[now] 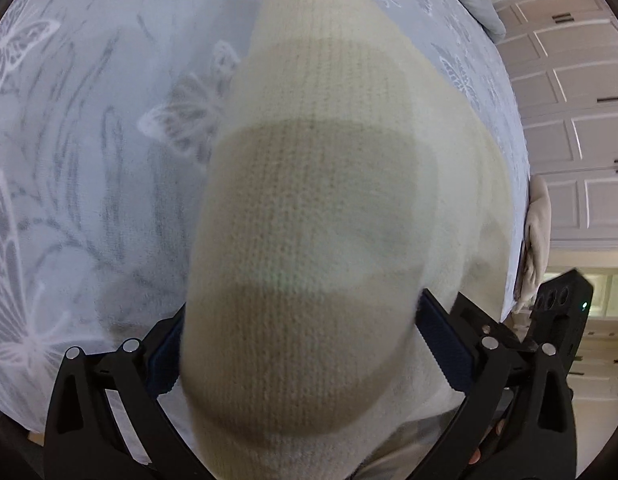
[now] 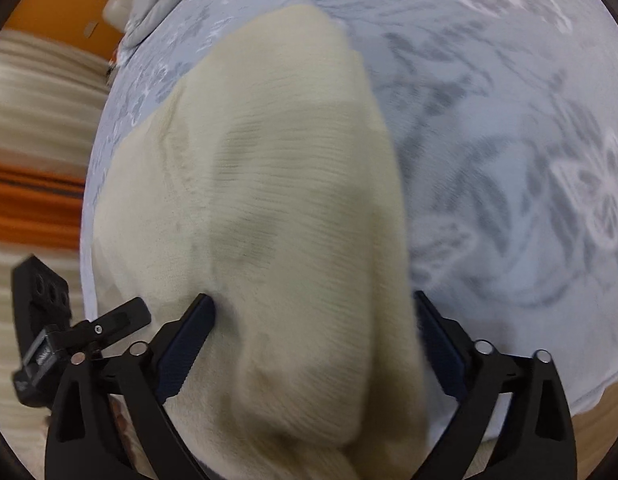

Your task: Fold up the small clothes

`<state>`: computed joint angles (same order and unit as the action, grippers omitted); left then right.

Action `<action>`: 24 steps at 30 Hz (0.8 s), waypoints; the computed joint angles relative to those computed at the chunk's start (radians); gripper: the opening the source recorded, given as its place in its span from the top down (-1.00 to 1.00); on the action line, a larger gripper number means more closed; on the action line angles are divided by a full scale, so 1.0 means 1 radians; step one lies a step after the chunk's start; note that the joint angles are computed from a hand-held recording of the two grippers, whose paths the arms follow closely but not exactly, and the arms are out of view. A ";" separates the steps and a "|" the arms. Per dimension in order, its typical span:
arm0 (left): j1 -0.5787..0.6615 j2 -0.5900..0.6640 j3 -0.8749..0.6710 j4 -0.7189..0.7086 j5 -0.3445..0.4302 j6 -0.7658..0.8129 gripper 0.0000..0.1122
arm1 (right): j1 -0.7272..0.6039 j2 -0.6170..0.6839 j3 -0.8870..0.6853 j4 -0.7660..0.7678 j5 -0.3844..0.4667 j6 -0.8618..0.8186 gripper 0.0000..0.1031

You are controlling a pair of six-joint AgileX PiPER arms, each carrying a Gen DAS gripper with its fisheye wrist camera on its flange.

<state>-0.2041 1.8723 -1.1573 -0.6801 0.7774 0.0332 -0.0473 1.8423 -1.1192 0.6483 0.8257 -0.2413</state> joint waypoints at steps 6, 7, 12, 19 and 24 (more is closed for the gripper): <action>-0.017 -0.060 -0.033 0.087 0.057 -0.050 -0.24 | -0.061 -0.092 0.079 0.119 -0.021 -0.067 0.32; -0.020 -0.081 -0.029 0.095 0.066 -0.043 -0.17 | -0.082 -0.128 0.106 0.168 -0.009 -0.083 0.33; -0.005 -0.209 0.013 0.074 0.211 -0.002 -0.07 | -0.060 -0.342 0.199 0.101 0.050 0.014 0.34; 0.028 -0.471 0.204 0.005 0.306 0.060 -0.03 | -0.055 -0.682 0.302 0.004 0.224 0.168 0.35; 0.120 -0.645 0.166 -0.002 0.416 0.088 -0.03 | 0.100 -0.817 0.190 -0.109 0.252 0.363 0.35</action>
